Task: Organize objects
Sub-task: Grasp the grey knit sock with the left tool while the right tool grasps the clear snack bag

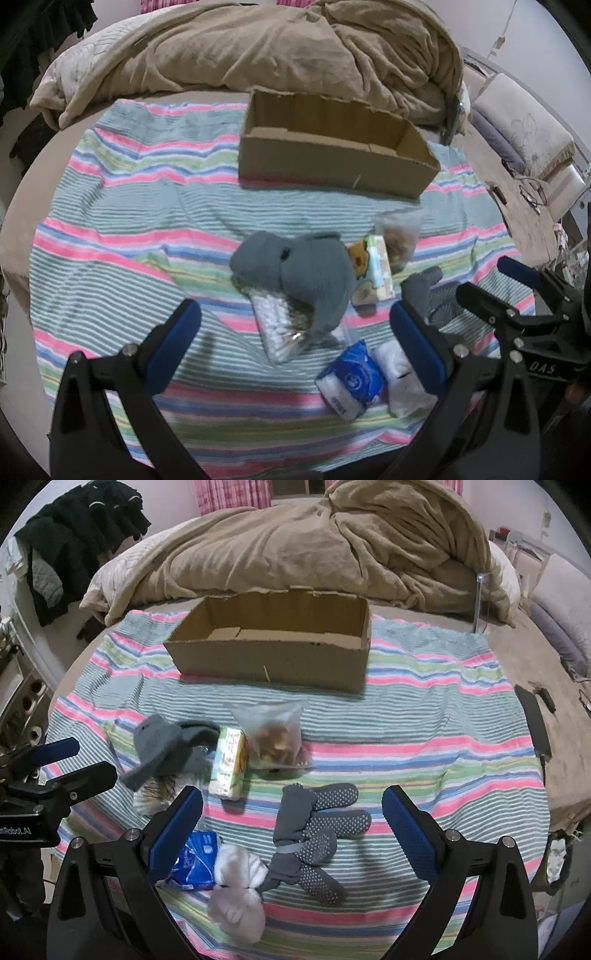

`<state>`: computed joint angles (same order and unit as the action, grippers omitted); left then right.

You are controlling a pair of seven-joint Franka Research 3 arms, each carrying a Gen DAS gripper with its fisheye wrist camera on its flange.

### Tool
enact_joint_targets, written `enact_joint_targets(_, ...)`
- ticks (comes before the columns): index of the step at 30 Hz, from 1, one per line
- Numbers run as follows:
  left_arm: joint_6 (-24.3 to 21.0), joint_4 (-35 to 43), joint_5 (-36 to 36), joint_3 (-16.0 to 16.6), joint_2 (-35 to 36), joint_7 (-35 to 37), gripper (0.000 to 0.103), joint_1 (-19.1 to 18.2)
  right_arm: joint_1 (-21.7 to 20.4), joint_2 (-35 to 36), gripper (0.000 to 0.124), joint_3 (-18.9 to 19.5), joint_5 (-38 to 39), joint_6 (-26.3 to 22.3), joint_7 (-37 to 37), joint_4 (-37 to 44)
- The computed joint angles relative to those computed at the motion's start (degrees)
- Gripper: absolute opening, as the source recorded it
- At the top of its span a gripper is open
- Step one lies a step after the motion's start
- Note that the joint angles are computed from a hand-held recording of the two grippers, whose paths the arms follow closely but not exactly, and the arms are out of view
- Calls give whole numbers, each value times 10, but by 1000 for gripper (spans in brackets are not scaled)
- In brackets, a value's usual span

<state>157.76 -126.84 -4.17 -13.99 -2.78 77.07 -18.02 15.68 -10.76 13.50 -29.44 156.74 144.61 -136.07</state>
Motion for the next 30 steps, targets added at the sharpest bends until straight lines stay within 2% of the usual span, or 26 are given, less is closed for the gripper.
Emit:
enact_joint_targets(5,3,10,22,-3,20,-6,102,3,2,14,99,-13,26,20,-24,-4)
enact_joint_targets(12,7,42,50,-7,66,-6,102,14,9,64,99,-31,30,28,-60,31)
enact_joint_targets(21,-7,92,40,-21,125,22,102,30,34,119,99,-67,22,18,-71,79)
enact_joint_targets(26,-15,118,51,-24,153,24,102,32,47,147,99,-84,40,24,-97,100)
enact_joint_targets(30,-9,130,25,-39,168,56,100,45,54,163,99,-94,72,42,-130,110)
